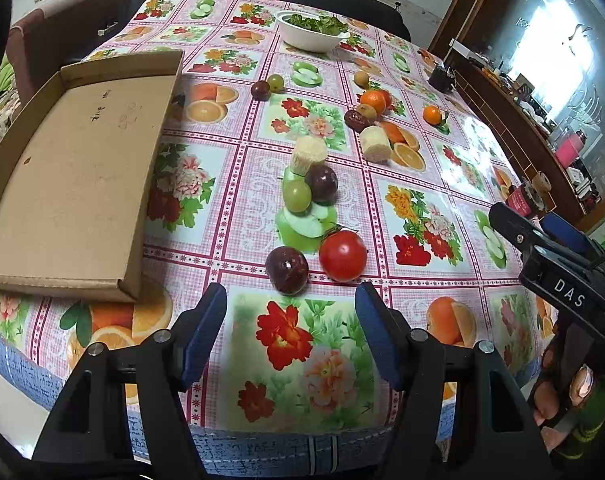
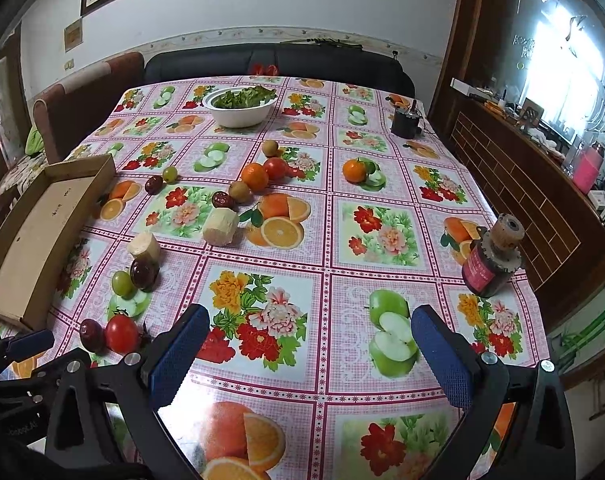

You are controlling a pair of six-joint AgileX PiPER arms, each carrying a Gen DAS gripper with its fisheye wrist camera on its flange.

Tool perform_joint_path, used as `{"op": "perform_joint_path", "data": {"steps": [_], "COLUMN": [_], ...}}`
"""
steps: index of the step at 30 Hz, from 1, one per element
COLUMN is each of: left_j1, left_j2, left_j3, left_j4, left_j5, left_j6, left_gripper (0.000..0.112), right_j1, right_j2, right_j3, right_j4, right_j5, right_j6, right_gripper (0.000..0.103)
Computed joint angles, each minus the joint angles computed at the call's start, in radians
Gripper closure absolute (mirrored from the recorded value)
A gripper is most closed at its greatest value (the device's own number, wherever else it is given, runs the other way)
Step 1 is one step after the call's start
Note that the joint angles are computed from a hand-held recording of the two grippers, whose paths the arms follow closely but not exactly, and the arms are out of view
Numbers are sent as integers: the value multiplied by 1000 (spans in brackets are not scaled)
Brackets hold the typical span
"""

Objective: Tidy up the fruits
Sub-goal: 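Move both tools toward the fruits near the cardboard tray, then grasp the dark red plum with the left tool while the right tool grasps the red tomato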

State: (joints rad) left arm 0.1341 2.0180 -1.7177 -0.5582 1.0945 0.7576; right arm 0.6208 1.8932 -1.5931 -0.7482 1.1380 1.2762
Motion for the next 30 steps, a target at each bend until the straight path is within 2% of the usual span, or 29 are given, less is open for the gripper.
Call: {"op": "perform_joint_path", "data": {"steps": [5,9,11,13,18,20,24,27,30], "left_j1": [3,1,3,4,13,20,27,22,10], "left_j2": [3,-5,2,2,20,25,25,36,43], "left_j3": [8,22,8,12,-12,-20,-15,-34,-39], "left_j4": [-14,-10,-11,-10,9,18,35,51,55], "left_j5": [-1,-32,-6,-18,-2,28,27,56,53], "left_j6": [3,19,5,10,3,-8,11,4,3], "left_gripper": [46,46,46,46,46,46,46,46,46], "right_j1": [6,6,7,8,4,-6,-27,-46,-69], "right_j2": [2,5,5,6,-11,-33,-77,-106,-103], "right_j3": [-5,-9,-10,-11,21,61,148,214,240], "right_j4": [-7,-6,-6,-7,3,18,40,64,138], "right_j5": [12,13,13,16,-27,-85,-229,-377,-502], "right_j6": [2,-1,-3,-4,3,9,15,-1,-77], "right_gripper": [1,1,1,1,1,1,2,10,26]}}
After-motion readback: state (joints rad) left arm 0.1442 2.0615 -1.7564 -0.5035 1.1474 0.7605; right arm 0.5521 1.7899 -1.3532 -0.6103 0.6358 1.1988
